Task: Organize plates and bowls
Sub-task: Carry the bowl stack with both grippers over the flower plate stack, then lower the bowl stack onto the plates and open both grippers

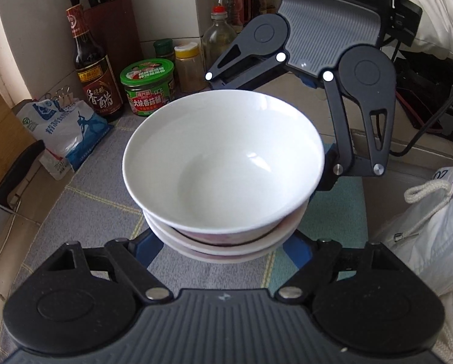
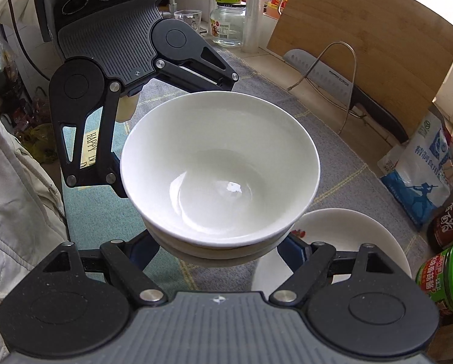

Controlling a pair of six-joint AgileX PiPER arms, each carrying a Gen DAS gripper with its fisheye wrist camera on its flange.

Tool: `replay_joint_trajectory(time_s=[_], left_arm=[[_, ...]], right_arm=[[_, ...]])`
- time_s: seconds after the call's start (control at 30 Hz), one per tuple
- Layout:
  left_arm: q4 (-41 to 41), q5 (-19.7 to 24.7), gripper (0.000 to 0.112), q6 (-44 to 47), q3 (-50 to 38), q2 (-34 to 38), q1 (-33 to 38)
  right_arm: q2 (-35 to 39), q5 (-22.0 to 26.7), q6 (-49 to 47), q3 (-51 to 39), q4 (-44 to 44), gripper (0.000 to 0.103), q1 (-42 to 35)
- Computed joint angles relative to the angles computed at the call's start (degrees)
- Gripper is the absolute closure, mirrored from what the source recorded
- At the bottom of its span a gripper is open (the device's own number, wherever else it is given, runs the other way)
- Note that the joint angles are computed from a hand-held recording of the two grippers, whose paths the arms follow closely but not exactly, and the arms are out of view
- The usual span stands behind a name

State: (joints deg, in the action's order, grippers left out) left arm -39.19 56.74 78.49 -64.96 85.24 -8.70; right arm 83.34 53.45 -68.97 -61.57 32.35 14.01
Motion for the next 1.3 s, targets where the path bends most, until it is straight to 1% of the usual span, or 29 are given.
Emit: replay_joint_trajectory(time_s=[0.1,0.27,0.37,0.57,0.73,0.93,1.07,1.13,1.2,1.27,1.3], left_arm=[[0.50,-2.50,0.028,-1.92,-3.18,3.45,-3.77],[2.15,-5.94,0.028,-5.50,-7.98,8.94,-9.07],[3.21,-6.73,0.028,-7.69,-10.81,12.13,-11.02],[4.68,-8.40,0.028,-10.59,-14.81,16.88,-13.28],[5.10,-8.76,0.028,-11.82,-16.46,18.89,-13.85],[4.30,-8.46,0.028,-12.23,-17.63,20.04,-13.54],[3.55,-9.42,0.028,-11.53,-16.52,19.54,-13.41],[3.19,-9.77,0.027,-11.42,-16.15,19.41,-13.31],[3.12,-11.89,0.024,-11.08,-14.61,18.66,-13.62],[3.44,-13.94,0.024,-11.45,-12.74,17.37,-13.99],[3.48,-15.24,0.024,-11.59,-11.59,16.62,-14.15]], right_arm=[[0.55,1.37,-3.28,-0.92,0.37,0.016,-4.47],[1.83,1.80,-7.64,-1.45,0.33,0.016,-10.05],[3.40,2.09,-10.30,-2.03,0.85,0.016,-13.24],[6.88,2.39,-13.09,-4.26,1.02,0.016,-16.95],[9.31,3.35,-13.94,-6.03,1.59,0.016,-18.64],[10.35,3.70,-14.36,-6.69,2.28,0.015,-19.17],[10.48,3.41,-14.13,-6.79,2.14,0.015,-18.91],[10.54,3.42,-13.70,-6.85,2.14,0.013,-18.86],[10.75,3.51,-13.08,-6.96,2.19,0.010,-18.70],[10.28,2.76,-13.33,-6.18,2.11,0.008,-18.48],[9.96,2.25,-13.36,-5.73,1.82,0.005,-18.28]])
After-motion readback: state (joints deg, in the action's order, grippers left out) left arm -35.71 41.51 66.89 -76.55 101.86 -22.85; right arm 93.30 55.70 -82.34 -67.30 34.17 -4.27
